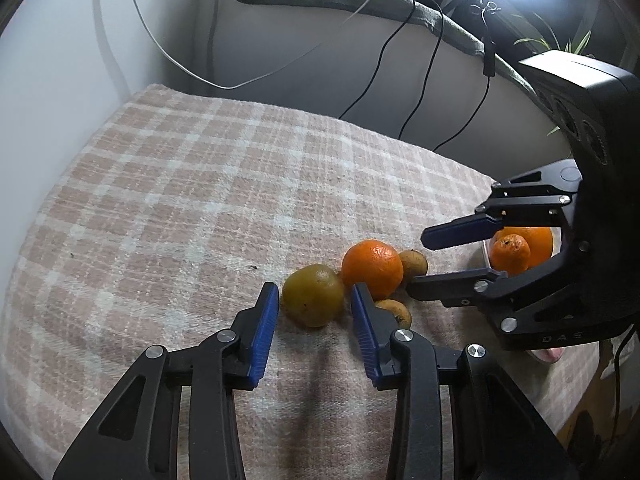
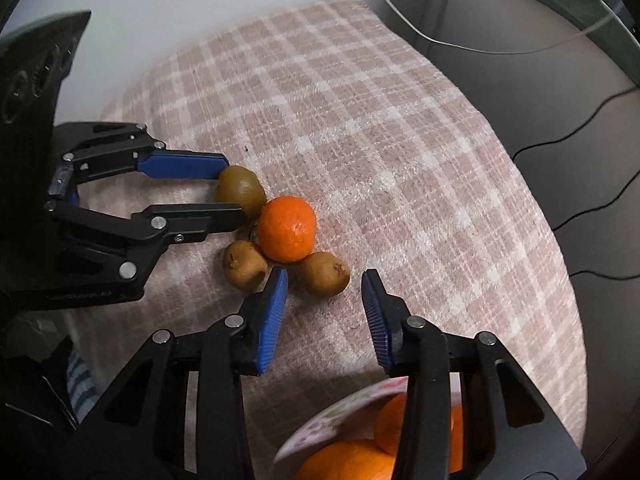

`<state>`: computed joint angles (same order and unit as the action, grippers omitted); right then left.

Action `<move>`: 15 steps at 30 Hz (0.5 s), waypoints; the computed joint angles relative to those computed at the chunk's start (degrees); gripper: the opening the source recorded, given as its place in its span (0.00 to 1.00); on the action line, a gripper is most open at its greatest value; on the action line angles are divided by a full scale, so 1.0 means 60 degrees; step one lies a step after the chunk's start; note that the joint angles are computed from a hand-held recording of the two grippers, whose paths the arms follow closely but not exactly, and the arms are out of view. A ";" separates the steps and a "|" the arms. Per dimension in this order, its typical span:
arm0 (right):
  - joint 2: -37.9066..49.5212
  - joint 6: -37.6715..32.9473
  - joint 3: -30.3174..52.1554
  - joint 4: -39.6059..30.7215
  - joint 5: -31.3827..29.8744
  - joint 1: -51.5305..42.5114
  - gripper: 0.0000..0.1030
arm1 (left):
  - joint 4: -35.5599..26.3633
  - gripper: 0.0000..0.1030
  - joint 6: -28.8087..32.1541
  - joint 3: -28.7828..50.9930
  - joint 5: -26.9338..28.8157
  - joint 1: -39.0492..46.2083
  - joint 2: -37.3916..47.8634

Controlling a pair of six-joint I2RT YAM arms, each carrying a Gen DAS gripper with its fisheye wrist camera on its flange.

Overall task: Organize fruits
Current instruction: 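Lower both tools around kiwis beside the last mandarin, then close the left tool on a brown kiwi while the right tool closes on another kiwi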

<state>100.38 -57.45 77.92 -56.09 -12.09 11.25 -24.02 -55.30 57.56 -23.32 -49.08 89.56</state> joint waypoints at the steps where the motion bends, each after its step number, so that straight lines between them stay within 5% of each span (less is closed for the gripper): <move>1: 0.0028 -0.0011 0.0017 0.0001 0.0055 0.0047 0.38 | 0.0005 0.35 0.0018 -0.0008 0.0027 0.0019 0.0007; 15: 0.0389 0.0272 0.0116 0.0078 0.0391 0.0313 0.28 | 0.0061 0.26 0.0091 0.0141 0.0272 0.0207 0.0283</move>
